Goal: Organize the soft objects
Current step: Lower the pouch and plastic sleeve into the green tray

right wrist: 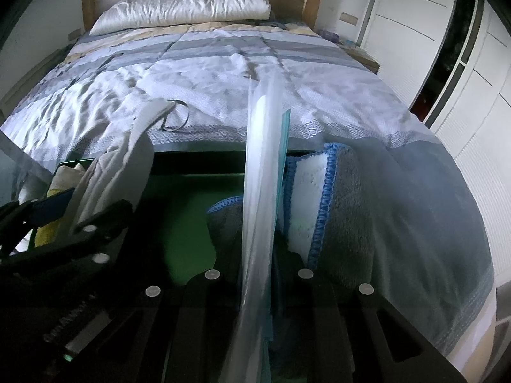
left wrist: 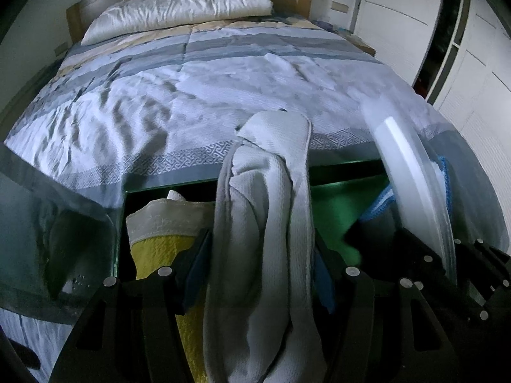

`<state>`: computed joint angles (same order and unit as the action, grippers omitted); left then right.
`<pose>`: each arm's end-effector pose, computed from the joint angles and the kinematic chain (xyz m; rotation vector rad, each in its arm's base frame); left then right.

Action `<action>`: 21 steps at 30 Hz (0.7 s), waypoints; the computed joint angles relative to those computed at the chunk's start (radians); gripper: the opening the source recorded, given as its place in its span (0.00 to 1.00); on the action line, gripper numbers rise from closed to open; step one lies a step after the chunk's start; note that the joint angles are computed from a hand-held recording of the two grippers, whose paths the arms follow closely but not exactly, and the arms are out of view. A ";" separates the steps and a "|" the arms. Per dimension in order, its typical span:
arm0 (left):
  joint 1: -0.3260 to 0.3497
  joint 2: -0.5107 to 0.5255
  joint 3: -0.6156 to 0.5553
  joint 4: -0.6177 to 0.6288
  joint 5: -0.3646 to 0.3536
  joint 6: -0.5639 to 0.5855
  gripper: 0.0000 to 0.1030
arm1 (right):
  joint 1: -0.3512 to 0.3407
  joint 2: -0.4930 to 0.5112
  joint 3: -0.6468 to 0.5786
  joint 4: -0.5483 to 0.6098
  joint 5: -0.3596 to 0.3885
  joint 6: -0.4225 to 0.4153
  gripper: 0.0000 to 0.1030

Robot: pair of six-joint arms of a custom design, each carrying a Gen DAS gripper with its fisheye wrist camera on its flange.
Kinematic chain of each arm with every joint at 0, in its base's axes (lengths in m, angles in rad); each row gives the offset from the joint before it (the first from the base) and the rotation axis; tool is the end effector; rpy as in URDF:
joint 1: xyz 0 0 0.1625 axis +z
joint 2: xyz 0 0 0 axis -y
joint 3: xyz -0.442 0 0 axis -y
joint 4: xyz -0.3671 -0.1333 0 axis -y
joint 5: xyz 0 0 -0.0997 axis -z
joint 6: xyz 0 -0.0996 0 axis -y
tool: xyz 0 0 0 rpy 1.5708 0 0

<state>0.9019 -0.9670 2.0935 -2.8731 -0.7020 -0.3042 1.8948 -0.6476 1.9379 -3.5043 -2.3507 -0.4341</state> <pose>-0.1571 -0.5363 0.1490 0.3330 2.3379 -0.6957 0.2435 -0.5263 0.0795 0.5451 -2.1992 0.6960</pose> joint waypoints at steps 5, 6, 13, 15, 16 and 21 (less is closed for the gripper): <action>0.000 0.003 0.002 -0.001 0.004 -0.014 0.52 | 0.002 0.003 -0.003 0.001 0.000 -0.005 0.13; -0.001 0.004 0.003 -0.001 0.005 -0.018 0.52 | 0.002 0.003 -0.003 0.003 0.002 -0.004 0.13; 0.000 0.008 0.007 0.001 0.016 -0.039 0.52 | -0.007 -0.002 0.004 -0.008 0.015 -0.018 0.14; 0.000 0.008 0.008 0.004 0.017 -0.048 0.52 | -0.008 -0.005 0.005 -0.006 0.018 -0.022 0.15; -0.001 0.008 0.009 0.003 0.018 -0.051 0.52 | -0.008 -0.005 0.005 -0.008 0.018 -0.024 0.15; -0.001 0.006 0.011 0.006 0.026 -0.063 0.52 | -0.008 -0.005 0.004 -0.005 0.017 -0.031 0.16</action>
<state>0.9007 -0.9614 2.1046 -2.8673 -0.6764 -0.3675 1.8870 -0.6524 1.9415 -3.5092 -2.3336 -0.4649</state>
